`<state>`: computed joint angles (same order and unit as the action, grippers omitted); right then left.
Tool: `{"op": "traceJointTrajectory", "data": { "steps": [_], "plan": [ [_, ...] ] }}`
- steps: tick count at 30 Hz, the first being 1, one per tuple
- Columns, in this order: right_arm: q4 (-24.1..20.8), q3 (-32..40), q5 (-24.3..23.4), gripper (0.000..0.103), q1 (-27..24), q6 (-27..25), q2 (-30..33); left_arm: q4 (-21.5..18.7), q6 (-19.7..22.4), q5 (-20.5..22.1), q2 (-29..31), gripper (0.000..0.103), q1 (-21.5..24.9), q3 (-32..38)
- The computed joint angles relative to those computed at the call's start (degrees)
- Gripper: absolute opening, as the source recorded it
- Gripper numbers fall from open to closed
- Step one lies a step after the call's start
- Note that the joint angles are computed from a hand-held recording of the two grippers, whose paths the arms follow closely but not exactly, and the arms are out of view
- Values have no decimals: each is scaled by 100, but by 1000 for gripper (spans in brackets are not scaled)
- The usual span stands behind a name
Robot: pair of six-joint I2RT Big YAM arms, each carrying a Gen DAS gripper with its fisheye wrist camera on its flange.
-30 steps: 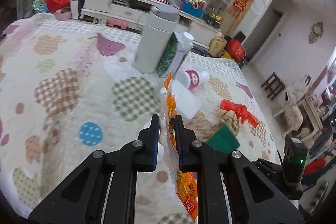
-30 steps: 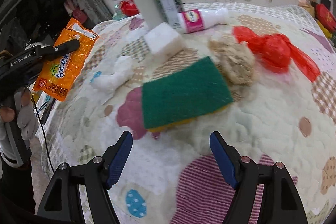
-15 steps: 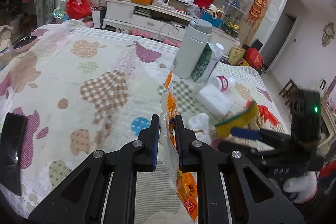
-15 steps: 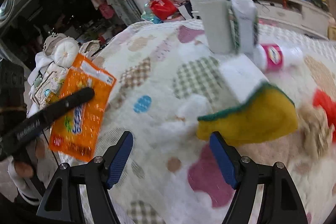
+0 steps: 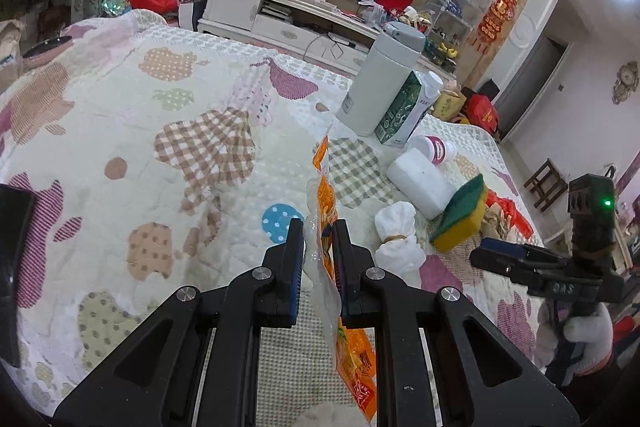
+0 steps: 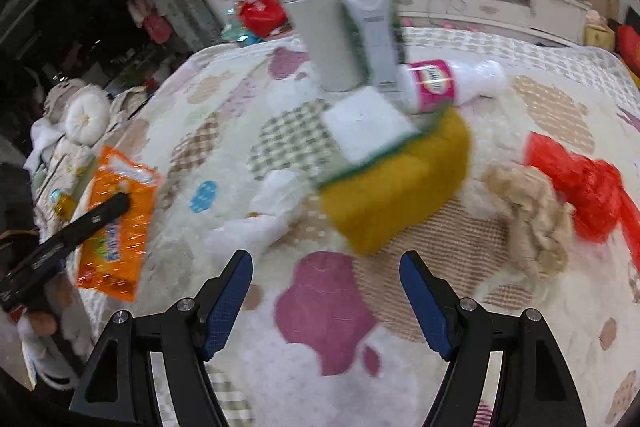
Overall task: Collect trash
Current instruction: 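Grasp the orange snack bag with left tool while right tool grasps white plastic wrap, then carry the orange bag with left tool while right tool carries the wrap to the bin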
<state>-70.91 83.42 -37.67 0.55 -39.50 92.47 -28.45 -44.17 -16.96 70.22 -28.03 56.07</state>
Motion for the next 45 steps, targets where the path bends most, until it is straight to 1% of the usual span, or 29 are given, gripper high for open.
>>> {"op": "traceJointTrajectory", "data": {
  "steps": [2, 4, 6, 7, 9, 10, 11, 12, 13, 14, 15, 17, 18, 20, 24, 27, 29, 33, 36, 45],
  "plan": [
    [-86, -43, -72, 74, 123, -42, -24, -3, 32, -76, -7, 12, -42, 0],
    [-14, -153, -63, 74, 387, 56, -43, -76, 51, -209, -59, 12, -98, -8],
    [251, -280, 26, 74, 636, 237, -67, -119, 29, -271, -148, 12, -103, -67],
    [485, -352, 161, 74, 794, 410, -55, -141, -1, -278, -202, 12, -100, -107],
    [762, -402, 360, 72, 1000, 719, 59, -180, -44, -287, -251, 12, -96, -146],
    [821, -424, 402, 64, 1032, 772, 107, -207, -63, -292, -264, 12, -112, -155],
    [1167, -575, 377, 40, 1031, 829, 6, -222, -76, -298, -274, 12, -135, -166],
    [1280, -640, 431, 36, 1032, 769, -45, -224, -89, -308, -273, 12, -162, -171],
    [1104, -588, 449, 34, 1005, 647, -10, -224, -103, -312, -270, 12, -186, -175],
    [881, -541, 257, 33, 908, 493, 5, -220, -122, -304, -261, 12, -211, -170],
    [752, -548, 143, 33, 803, 312, -42, -200, -146, -283, -231, 12, -247, -148],
    [693, -638, -21, 33, 601, 39, -217, -162, -175, -280, -159, 12, -326, -85],
    [515, -639, -159, 33, 417, -218, -298, -143, -192, -271, -104, 12, -385, -28],
    [215, -613, -279, 33, 135, -545, -390, -73, -177, -209, 38, 12, -517, 109],
    [-200, -580, -369, 33, -489, -1096, -463, 54, -82, -79, 410, 12, -832, 462],
    [-333, -527, -251, 33, -1023, -1348, -414, 104, 23, 55, 822, 12, -1103, 836],
    [-402, -452, -192, 33, -1306, -1428, -325, 121, 83, 202, 1105, 12, -1211, 1093],
    [-493, -223, -120, 33, -1951, -1552, -49, -12, 226, 504, 1816, 12, -1482, 1831],
    [-597, 92, -114, 33, -2425, -1572, 250, -188, 375, 568, 2244, 12, -1687, 2397],
    [-901, 1216, -282, 33, -3490, -1485, 1018, -844, 890, 746, 3545, 12, -2218, 4373]
  ]
}}
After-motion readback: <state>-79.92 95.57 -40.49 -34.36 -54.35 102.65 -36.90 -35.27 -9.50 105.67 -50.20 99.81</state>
